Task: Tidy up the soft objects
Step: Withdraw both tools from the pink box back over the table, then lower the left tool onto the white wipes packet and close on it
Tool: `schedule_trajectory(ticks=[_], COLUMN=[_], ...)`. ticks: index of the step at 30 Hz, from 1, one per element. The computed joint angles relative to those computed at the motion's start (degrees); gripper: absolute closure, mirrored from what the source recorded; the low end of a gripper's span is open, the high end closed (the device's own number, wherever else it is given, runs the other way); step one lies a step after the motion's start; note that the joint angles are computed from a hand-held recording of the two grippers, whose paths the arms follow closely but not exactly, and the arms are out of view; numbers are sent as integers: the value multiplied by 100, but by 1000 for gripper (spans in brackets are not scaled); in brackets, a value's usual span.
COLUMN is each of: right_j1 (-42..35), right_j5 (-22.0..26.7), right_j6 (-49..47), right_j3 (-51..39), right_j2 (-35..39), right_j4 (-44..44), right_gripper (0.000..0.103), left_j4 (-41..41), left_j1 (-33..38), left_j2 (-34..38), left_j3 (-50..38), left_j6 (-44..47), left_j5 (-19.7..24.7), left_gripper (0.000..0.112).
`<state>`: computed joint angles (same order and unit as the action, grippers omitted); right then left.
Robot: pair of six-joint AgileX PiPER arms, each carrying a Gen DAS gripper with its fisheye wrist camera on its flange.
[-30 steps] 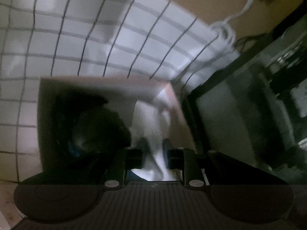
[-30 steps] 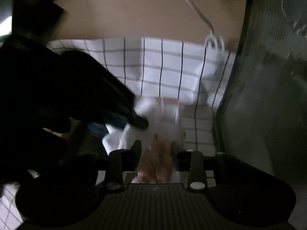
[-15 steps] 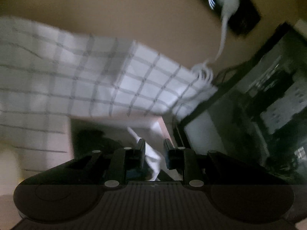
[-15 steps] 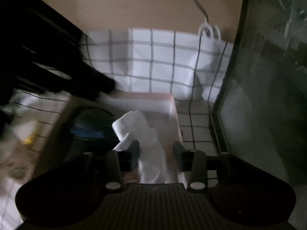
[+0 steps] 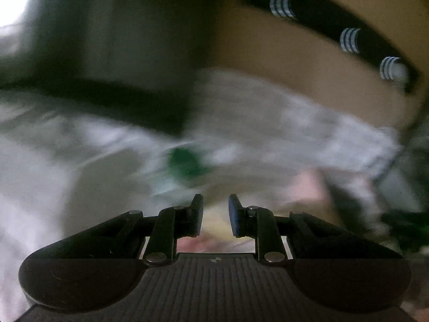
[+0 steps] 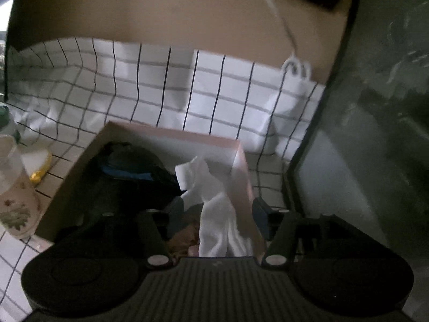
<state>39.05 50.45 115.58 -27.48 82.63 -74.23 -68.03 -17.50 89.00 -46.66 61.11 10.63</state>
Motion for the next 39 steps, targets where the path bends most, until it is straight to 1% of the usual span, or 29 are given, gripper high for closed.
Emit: schedule_trajectory(ticks=[1, 2, 3, 4, 6, 7, 10, 11, 12, 13, 14, 15, 17, 19, 20, 21, 22, 23, 26, 27, 28, 30, 31, 33, 34, 35, 36, 37, 39], right_j1=[150, 336, 519, 632, 1036, 1215, 1829, 1944, 1994, 1990, 1916, 1873, 1801, 1766, 1772, 1761, 1772, 1792, 1846, 1829, 1833, 1809, 1784, 1756, 1737, 1719, 1705, 1742, 1824], right_j5=[110, 228, 340, 395, 537, 589, 806, 749, 550, 210, -207, -506, -1032, -1410, -1527, -1650, -1726, -1748, -1826, -1882, -1958, -2085, -2127, -2164, -2192, -2216, -2233, -2210, -2095], right_j6=[-5, -16, -23, -49, 11, 57, 258, 323, 366, 326, 180, 14, -288, -710, -913, -1065, -1275, -1514, -1892, -1969, -1965, -2001, -2023, -1980, -1909, -1876, -1850, -1595, -1440], right_j3=[32, 49, 32, -2, -148, -249, -727, -875, -1004, -1155, -1351, -1555, -1987, -2414, -2580, -2670, -2782, -2887, -2938, -2984, -2942, -2924, -2920, -2877, -2820, -2776, -2733, -2646, -2618], right_j2=[-154, -365, -547, -693, -904, -968, -799, -698, -593, -448, -235, 3, 590, 1128, 1322, 1461, 1605, 1737, 1934, 2027, 2071, 2173, 2223, 2278, 2285, 2280, 2274, 2243, 2249], right_j4=[102, 231, 355, 436, 546, 502, 210, 103, -30, -133, -151, -95, -7, 286, 492, 642, 835, 1035, 1325, 1403, 1467, 1636, 1722, 1824, 1848, 1892, 1949, 1776, 1693], right_gripper=[46, 46, 46, 46, 46, 46, 44, 40, 35, 34, 34, 34, 34, 34, 34, 34, 34, 34, 34, 34, 34, 34, 34, 34, 34, 34, 34, 34, 33], left_j4=[43, -144, -512, -652, -504, -540, -1057, -1252, -1378, -1475, -1669, -1957, -2126, -1747, -1400, -1092, -859, -704, -803, -643, -340, 483, 787, 1322, 1568, 1803, 1846, 1808, 2138], left_j1=[325, 716, 1049, 1388, 1995, 2185, 2768, 2898, 3093, 3220, 3341, 3372, 3460, 3567, 3628, 3662, 3670, 3652, 3288, 3140, 2985, 2615, 2391, 1926, 1767, 1656, 1616, 1573, 1476], left_j2=[-69, -122, -131, -129, -76, -20, 233, 348, 466, 578, 673, 758, 843, 916, 951, 930, 858, 691, -112, -237, -276, -129, -27, 154, 259, 375, 399, 367, 424], left_j3=[131, 257, 355, 445, 539, 573, 716, 732, 752, 765, 796, 853, 928, 935, 894, 865, 853, 903, 1207, 1193, 1111, 842, 752, 693, 640, 571, 589, 627, 504], left_j6=[-38, 154, 536, 689, 669, 731, 1381, 1591, 1797, 1934, 2143, 2389, 2600, 2418, 2260, 2209, 2230, 2355, 3307, 3438, 3387, 3039, 2883, 2581, 2412, 2271, 2360, 2515, 2363], left_j5=[45, 165, 268, 343, 494, 487, 713, 803, 984, 1142, 1357, 1513, 1769, 2171, 2434, 2630, 2732, 2737, 2168, 2088, 2082, 2128, 2024, 1600, 1508, 1517, 1536, 1562, 1759], left_gripper=[90, 90, 90, 90, 90, 90, 90, 90, 90, 90, 90, 89, 89, 89, 89, 89, 89, 89, 89, 89, 89, 89, 88, 88, 88, 87, 84, 83, 75])
